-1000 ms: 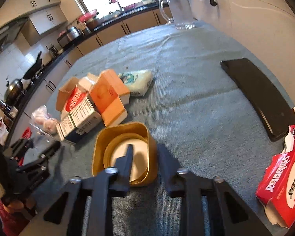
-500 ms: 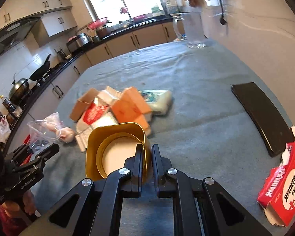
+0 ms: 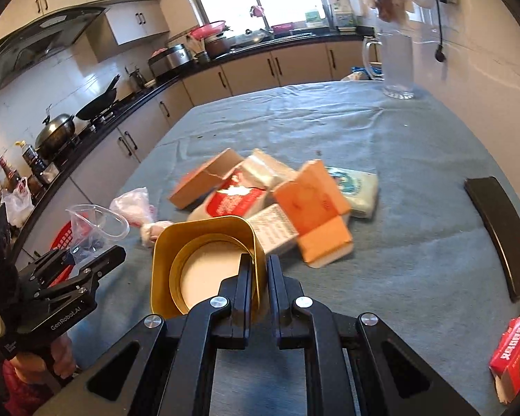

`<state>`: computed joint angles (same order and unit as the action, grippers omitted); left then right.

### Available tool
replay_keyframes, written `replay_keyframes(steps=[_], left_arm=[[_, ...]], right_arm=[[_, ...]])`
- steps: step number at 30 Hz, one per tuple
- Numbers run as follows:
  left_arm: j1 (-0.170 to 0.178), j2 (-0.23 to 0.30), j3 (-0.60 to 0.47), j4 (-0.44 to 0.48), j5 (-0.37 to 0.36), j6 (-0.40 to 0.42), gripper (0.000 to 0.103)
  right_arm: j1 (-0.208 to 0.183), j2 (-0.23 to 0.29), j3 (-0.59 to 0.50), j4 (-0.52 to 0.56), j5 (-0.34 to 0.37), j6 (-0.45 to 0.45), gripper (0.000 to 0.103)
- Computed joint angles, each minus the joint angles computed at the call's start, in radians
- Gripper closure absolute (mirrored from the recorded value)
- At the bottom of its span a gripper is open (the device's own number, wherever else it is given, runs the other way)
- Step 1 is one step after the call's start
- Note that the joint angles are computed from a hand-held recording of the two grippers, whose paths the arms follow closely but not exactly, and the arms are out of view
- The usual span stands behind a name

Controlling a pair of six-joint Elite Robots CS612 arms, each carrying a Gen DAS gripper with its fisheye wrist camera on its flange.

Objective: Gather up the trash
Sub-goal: 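Carry the clear cup and yellow lid with both tools over the red basket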

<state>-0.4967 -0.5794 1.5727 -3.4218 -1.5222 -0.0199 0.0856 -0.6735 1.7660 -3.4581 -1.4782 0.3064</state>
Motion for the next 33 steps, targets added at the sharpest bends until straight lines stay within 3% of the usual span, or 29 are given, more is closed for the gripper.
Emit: replay_keyframes(steps=[17,33], left_arm=[[0.06,-0.008,0.033,-0.072,-0.021,-0.08,0.053],[0.122,-0.012,0.053,-0.124,0.027,-0.162,0.053]], right_arm=[[0.061,0.016,-0.091,0.088,-0.017,-0.074,0.093],[0.123,0.054,-0.216,0.183,0.003,-0.166,0.093]])
